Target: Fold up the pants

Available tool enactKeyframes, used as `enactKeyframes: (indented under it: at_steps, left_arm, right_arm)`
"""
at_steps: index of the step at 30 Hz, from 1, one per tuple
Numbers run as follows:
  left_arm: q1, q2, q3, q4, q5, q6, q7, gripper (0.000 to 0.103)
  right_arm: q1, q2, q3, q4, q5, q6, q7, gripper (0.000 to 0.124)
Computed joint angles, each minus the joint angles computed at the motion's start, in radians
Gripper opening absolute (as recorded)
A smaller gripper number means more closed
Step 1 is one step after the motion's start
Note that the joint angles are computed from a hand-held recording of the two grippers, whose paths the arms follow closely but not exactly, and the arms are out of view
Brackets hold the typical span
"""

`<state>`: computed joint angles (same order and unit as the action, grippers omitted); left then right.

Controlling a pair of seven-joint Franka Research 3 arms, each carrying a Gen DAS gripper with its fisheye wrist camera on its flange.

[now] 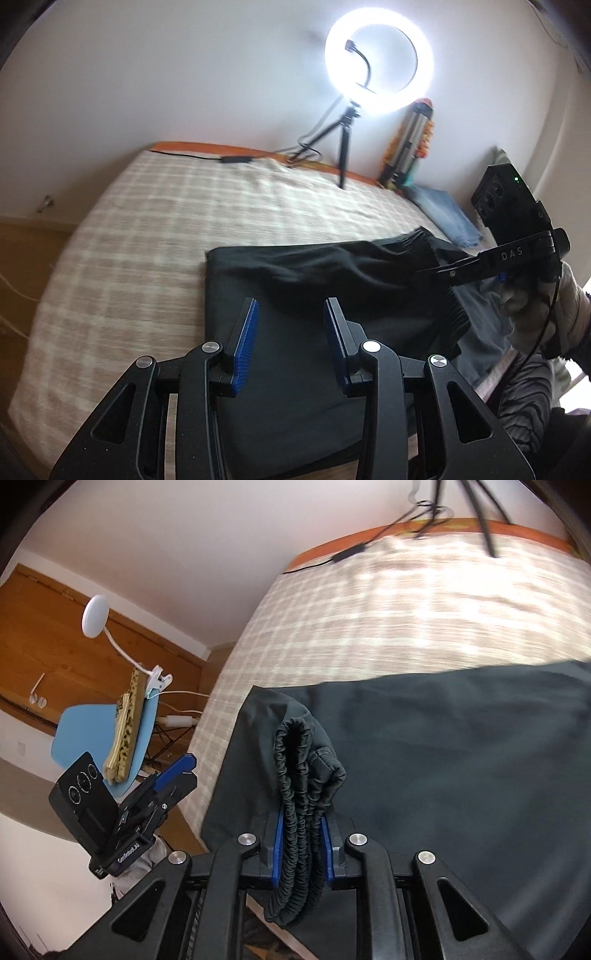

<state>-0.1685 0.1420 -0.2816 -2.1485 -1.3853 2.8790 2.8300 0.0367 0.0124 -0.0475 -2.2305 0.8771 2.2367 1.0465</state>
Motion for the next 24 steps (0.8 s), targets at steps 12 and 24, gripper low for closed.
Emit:
enactKeyframes:
  at_steps: [12, 24]
  left_arm:
    - [-0.041, 0.057, -0.073, 0.034, 0.304, -0.016, -0.246, 0.035]
    - [-0.049, 0.111, -0.157, 0.081, 0.462, -0.025, -0.351, 0.035]
  right_arm:
    - [-0.114, -0.165, -0.096, -0.138, -0.146, -0.027, 0.058, 0.015]
    - [-0.243, -0.250, -0.171, -0.167, -0.294, -0.067, 0.074, 0.015]
